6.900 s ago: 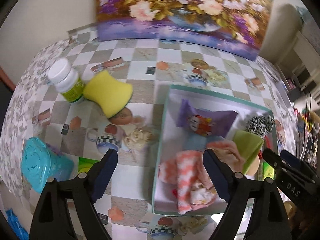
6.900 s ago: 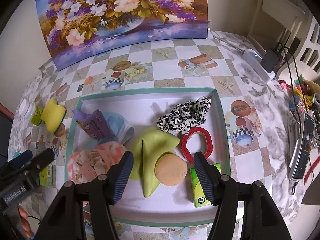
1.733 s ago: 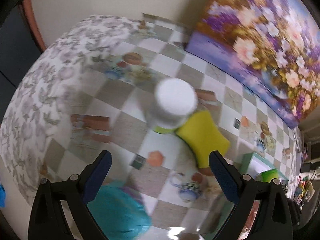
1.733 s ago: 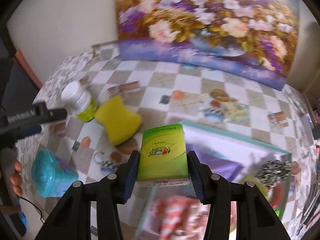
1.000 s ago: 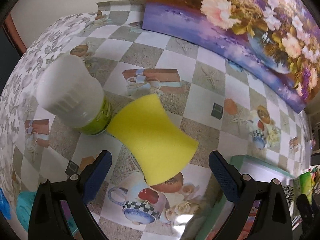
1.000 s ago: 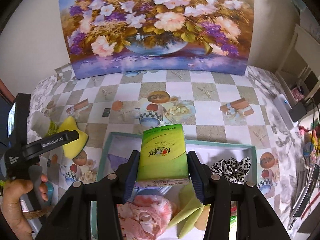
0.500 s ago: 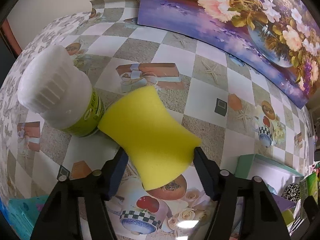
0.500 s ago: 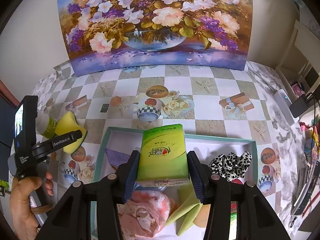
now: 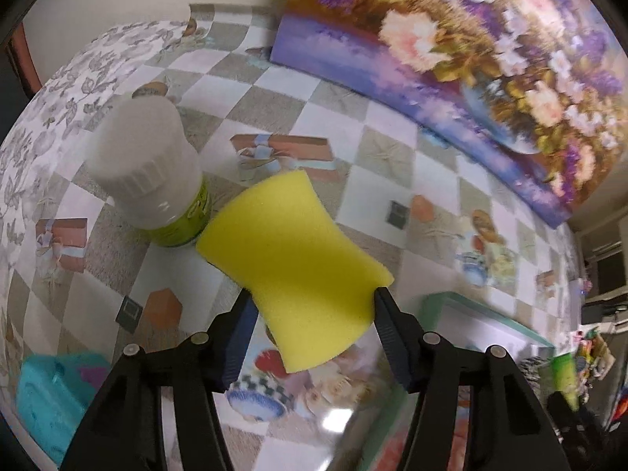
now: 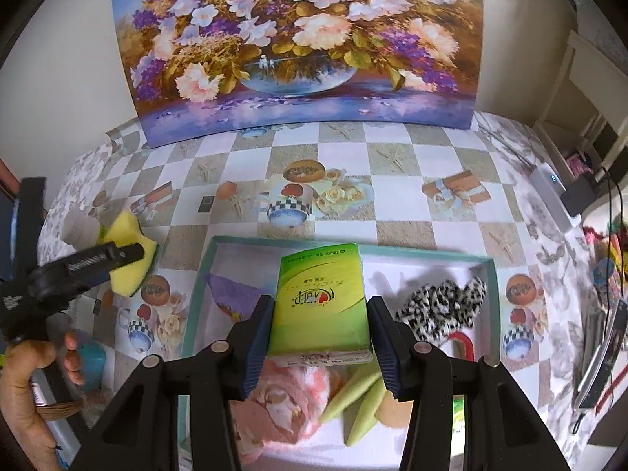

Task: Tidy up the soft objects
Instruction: 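Carry the yellow sponge and green tissue pack over the tray with both grippers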

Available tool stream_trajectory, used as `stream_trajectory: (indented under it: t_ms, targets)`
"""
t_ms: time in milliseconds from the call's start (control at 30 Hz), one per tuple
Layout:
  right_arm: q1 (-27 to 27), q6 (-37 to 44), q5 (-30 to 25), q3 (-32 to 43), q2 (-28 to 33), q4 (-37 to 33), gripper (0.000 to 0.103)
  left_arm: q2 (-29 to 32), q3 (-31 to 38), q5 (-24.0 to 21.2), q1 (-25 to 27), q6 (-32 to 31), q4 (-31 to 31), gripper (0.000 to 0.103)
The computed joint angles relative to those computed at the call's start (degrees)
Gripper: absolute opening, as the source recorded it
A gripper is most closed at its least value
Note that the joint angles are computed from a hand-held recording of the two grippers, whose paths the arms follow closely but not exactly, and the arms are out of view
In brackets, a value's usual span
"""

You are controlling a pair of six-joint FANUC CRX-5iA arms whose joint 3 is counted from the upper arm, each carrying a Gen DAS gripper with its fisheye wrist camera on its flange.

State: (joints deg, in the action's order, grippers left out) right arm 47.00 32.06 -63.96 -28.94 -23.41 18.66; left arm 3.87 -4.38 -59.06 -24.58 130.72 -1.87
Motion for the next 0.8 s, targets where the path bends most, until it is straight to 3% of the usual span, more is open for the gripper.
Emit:
stream_trajectory:
  t_ms: [433,800]
  targets:
    - [3.53,-6.41,-4.55,-4.96,-7.88,-1.08,0.051,-6.69,-1.19,-0.41,-4.25,-3.29,3.02,0.061]
    - [6.90,-10.28,-7.63,-7.82,-12.63,-1.88,0.051,-4.19,-1.38,1.35,-9.61,-9.21,8.63,0.062]
